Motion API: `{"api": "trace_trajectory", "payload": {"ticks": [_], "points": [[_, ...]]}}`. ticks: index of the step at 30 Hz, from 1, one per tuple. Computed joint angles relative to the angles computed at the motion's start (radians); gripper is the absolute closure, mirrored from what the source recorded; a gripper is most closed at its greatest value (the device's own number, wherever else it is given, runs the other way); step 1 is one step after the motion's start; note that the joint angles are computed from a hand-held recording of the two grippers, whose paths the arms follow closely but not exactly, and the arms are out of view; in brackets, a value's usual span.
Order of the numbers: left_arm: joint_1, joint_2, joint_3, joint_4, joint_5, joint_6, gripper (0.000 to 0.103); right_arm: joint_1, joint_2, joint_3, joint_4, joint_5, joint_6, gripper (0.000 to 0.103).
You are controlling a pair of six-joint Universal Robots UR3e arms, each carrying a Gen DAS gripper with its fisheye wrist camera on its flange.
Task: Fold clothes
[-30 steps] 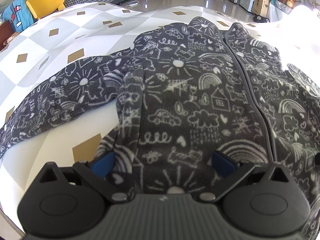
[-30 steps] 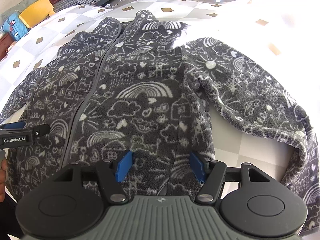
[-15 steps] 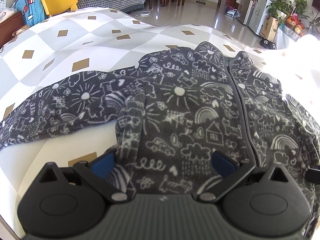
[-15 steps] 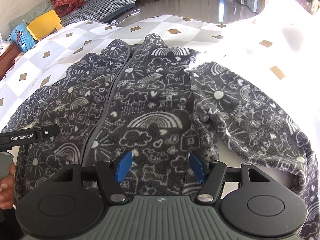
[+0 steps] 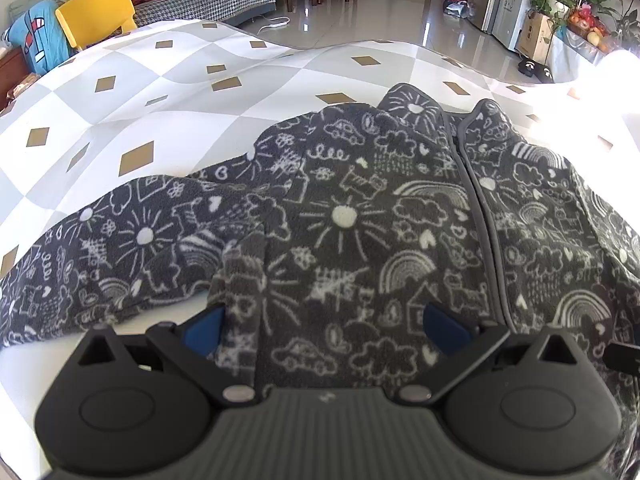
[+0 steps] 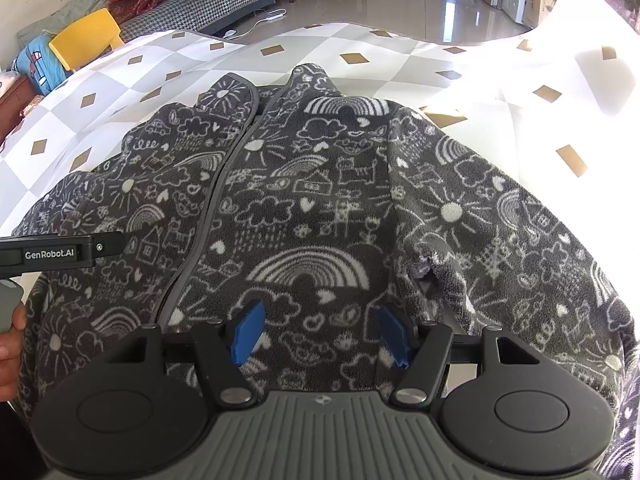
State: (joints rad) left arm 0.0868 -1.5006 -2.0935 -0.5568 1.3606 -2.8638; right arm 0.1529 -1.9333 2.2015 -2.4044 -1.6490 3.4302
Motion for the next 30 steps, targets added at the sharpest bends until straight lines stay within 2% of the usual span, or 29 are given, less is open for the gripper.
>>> {"api": "trace_trajectory", "payload": {"ticks": [13, 18, 30], "points": [[-0.053, -0.168, 0.096, 0.049, 0.066, -0.072, 0.0, -0.063, 0.083, -0.014, -0.049, -0.008, -0.059, 0.042], [-0.074, -0.2, 0.09, 0.108, 0.095, -0.078, 0.0, -0.029, 0.137, -0.017, -0.076, -0.053, -0.091, 0.038], [-0.078, -0.228, 0.079, 0.169, 0.103, -0.096, 0.0, 0.019, 0.171, -0.016, -0.112, -0.092, -0.051, 0.032]]}}
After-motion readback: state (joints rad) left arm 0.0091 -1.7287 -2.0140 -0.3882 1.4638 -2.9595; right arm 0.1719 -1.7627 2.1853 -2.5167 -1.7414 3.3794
